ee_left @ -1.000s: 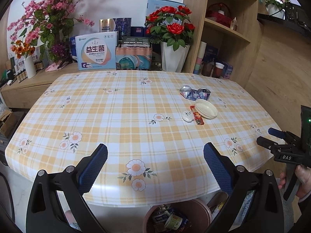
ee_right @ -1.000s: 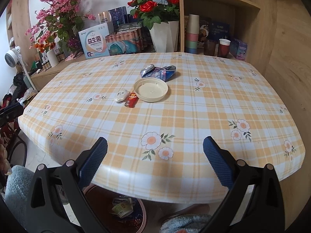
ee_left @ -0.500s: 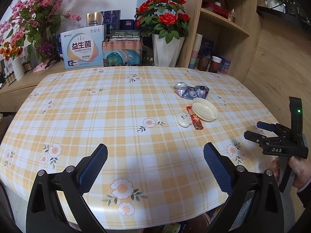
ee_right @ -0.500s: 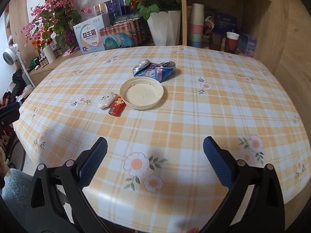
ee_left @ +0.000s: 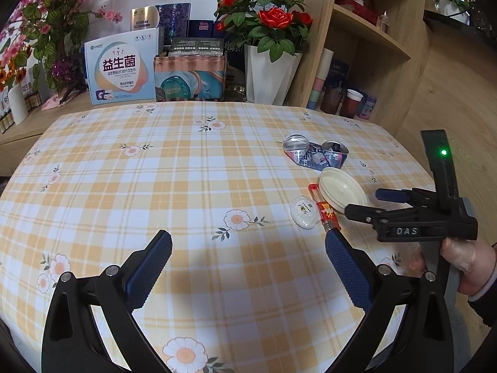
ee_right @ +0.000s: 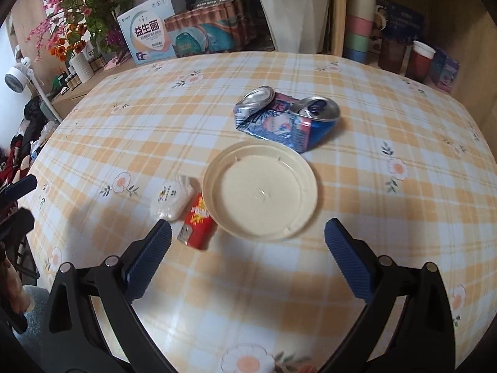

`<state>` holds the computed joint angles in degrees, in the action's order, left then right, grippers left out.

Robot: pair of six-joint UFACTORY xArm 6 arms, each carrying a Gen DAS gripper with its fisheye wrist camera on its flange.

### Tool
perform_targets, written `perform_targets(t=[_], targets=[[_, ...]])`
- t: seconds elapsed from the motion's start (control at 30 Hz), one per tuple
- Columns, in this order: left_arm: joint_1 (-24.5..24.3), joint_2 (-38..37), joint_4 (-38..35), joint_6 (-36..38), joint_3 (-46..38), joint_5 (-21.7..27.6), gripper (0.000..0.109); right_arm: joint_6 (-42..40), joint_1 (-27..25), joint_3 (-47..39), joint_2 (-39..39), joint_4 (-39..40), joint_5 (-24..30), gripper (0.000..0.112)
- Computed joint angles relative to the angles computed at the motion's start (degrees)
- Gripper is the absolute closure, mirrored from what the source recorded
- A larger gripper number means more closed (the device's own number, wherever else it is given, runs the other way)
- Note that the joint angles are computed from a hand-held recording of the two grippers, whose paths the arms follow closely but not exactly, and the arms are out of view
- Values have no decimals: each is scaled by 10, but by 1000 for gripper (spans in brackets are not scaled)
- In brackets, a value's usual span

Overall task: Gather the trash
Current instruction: 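Move the right tool to the cream plastic lid and grasp its rim, then grasp the white pouch with the left tool while the right tool lifts the lid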

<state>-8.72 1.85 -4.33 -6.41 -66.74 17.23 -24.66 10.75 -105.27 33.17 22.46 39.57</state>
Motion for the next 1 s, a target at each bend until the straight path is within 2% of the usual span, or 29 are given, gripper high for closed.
perform_targets(t=[0.27,0.43,0.5,0.63,0.73,0.8,0.93,1.0], targets=[[3,26,-24,18,-21,4,12,86,2,-145,98,-79,74,15],[0,40,-25,22,-33,8,12,105,-2,-190,125,-85,103,17],[-1,45,-29,26,-38,11,12,107,-5,-182,118,-80,100,27],[-7,57,-49,53,-53,20,12,74,-13,-130,84,-47,66,27],[-15,79,-95,102,-84,46,17,52,-19,-88,55,-28,38,27],[-19,101,-125,127,-114,70,25,43,-24,-64,38,-20,24,27],[-27,148,-124,133,-173,105,36,31,-34,-26,11,-6,10,27],[-30,173,-130,144,-206,130,47,23,-39,-7,-1,2,5,27]])
